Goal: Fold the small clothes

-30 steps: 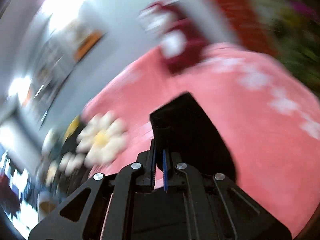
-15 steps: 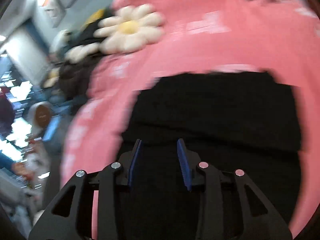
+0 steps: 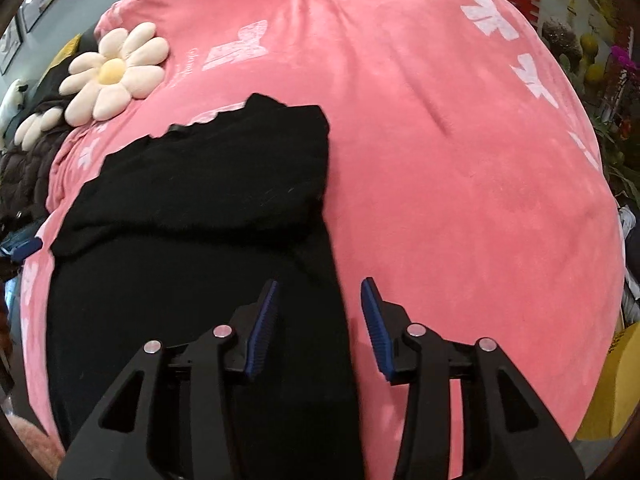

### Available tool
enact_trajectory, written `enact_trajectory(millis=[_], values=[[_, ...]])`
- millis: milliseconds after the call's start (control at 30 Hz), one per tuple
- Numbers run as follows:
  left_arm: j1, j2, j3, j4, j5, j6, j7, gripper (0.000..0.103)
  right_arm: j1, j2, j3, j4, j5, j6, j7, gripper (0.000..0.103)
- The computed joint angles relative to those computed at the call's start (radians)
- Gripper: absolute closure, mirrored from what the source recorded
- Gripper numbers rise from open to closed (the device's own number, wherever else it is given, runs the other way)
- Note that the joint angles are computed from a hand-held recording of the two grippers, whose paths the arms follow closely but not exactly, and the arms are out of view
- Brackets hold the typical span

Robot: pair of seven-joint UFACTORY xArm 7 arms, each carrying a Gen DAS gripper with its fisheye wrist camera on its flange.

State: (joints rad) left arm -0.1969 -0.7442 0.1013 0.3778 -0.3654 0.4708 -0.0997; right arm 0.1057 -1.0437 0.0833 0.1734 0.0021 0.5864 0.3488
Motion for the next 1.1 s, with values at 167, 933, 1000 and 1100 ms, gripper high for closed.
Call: enact_trajectory(millis=[167,933,1000,1100], values=[[-0.048,0.208,0.027,0.077,-0.077,-0.056,0.007,0.039,0.004,0.150,-0.027,0.026,0.011,-0.125,-0.031,0.060],[0.134,0.144,-0.090,0.001,0.209,-0.111,-0.093,0.091,-0.042,0.145,-0.070,0.034,0.023,-0.115,0.024,0.067],[0.112,0.107,-0.053,-0.008,0.193,-0.095,-0.067,0.091,0.004,0.177,-0.144,0.076,0.080,-0.150,-0.020,0.066],[0.127,0.093,-0.063,-0.004,0.210,-0.086,-0.064,0.091,0.013,0.342,-0.141,0.178,0.112,-0.221,-0.054,0.065]])
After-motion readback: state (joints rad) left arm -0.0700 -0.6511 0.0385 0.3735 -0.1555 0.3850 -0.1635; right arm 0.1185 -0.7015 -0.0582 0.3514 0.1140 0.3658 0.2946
